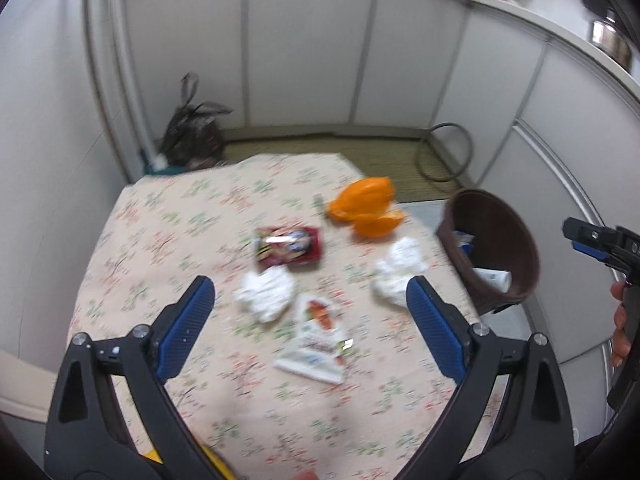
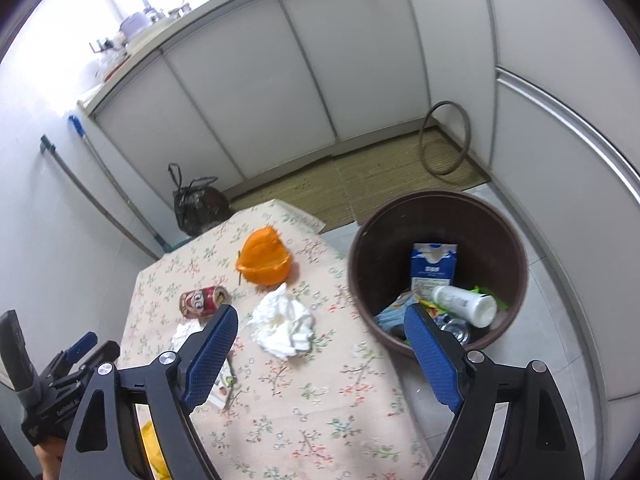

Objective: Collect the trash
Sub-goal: 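Grasp a crumpled white tissue with the left tool while the right tool grasps another tissue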

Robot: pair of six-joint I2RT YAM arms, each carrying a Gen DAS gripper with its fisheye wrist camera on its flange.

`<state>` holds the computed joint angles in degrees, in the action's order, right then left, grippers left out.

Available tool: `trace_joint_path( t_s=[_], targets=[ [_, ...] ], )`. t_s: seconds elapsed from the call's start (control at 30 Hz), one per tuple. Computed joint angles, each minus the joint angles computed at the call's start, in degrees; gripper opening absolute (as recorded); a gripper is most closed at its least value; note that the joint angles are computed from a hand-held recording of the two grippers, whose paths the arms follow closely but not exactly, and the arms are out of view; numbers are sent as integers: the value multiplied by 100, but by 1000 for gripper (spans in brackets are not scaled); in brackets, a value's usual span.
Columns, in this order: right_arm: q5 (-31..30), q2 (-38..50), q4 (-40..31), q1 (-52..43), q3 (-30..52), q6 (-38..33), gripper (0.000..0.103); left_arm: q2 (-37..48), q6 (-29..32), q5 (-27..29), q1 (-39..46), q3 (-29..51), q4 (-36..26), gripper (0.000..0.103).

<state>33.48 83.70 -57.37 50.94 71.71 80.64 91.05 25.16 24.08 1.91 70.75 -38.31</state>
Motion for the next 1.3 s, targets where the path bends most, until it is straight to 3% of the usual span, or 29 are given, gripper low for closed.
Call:
trace_joint_path(
  t_s=[0.47,0.63,0.83,0.9,1.0,1.3],
  targets=[
    [-1048,1720,1318,-634,329,-821,87,2050,53,79,167,729,22,96],
    [-1318,2257,1617,-890,514,-1090,87,2704,-197,6,0,1072,165,84],
    [-1657,2686,1925,-1160,613,-1378,87,3227,-600,-42,-172,1413,255,63],
    [-1734,2849,1946,-1225,711,-1507,87,3397,-711,-169,-237,1514,212,50],
    [-1769,3089,1909,-1268,910,-1645,87,3462,-1006,10,-199,1570,203,41],
    [-2006,3711,1915,-1382,1361,-1809,87,3098,-1113,74,-101,1439,101,35]
  ],
)
